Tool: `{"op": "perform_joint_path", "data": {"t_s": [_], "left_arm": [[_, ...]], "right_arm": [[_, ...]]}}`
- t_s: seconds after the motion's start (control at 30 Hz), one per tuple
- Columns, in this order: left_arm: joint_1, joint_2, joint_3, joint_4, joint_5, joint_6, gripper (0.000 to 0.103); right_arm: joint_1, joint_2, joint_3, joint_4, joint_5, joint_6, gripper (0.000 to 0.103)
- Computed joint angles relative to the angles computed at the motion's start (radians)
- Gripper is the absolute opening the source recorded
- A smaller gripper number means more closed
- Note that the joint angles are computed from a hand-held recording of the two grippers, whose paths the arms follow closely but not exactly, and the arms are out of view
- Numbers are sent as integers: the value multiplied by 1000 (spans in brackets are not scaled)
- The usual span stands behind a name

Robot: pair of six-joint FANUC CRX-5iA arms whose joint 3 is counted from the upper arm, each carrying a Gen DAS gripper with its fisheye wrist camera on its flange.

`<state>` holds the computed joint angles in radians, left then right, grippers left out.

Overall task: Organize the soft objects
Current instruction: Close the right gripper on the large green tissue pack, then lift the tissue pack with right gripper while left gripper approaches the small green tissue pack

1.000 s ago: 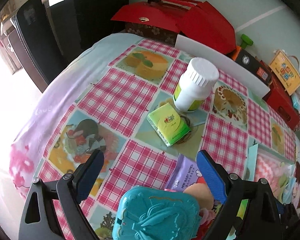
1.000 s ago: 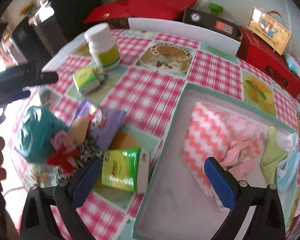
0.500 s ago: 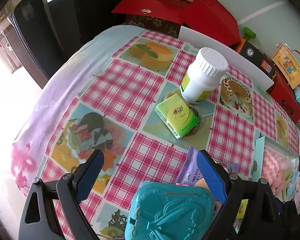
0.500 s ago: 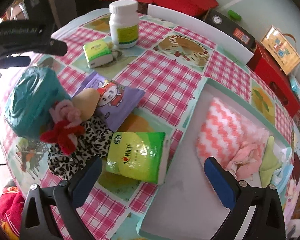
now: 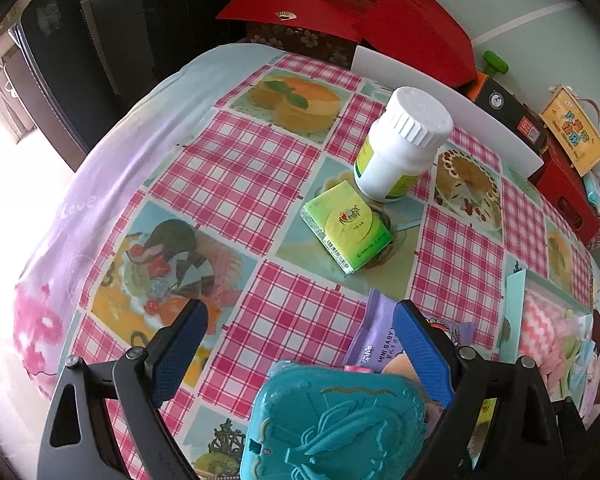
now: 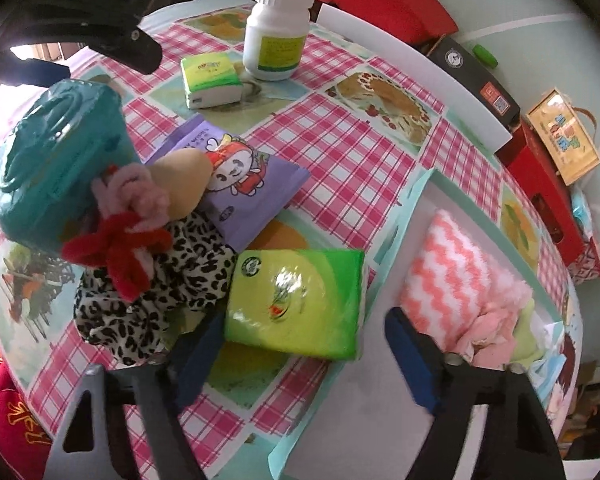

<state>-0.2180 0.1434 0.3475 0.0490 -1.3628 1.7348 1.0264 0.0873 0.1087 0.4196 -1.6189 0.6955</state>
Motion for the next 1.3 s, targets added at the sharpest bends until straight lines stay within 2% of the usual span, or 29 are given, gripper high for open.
{"op": "perform_joint_path", "data": {"t_s": [0.23, 0.9, 1.1, 1.2, 1.3], "left_arm": [[0, 2, 1, -2, 1, 2, 94], [-12, 7, 9, -1, 10, -11, 94], [1, 20, 7, 65, 30, -24, 94], [16, 65, 41, 127, -11, -38, 94], [11, 124, 137, 106, -88, -17, 94]], "right_arm": [[-6, -20, -7, -1, 20, -16, 68], [-68, -136, -75, 11, 138, -171, 68], [-78, -159, -87, 42, 148, -213, 68], [-85, -175, -95, 56, 162, -230, 68], [-91, -197, -108, 62, 177, -250, 68]]}}
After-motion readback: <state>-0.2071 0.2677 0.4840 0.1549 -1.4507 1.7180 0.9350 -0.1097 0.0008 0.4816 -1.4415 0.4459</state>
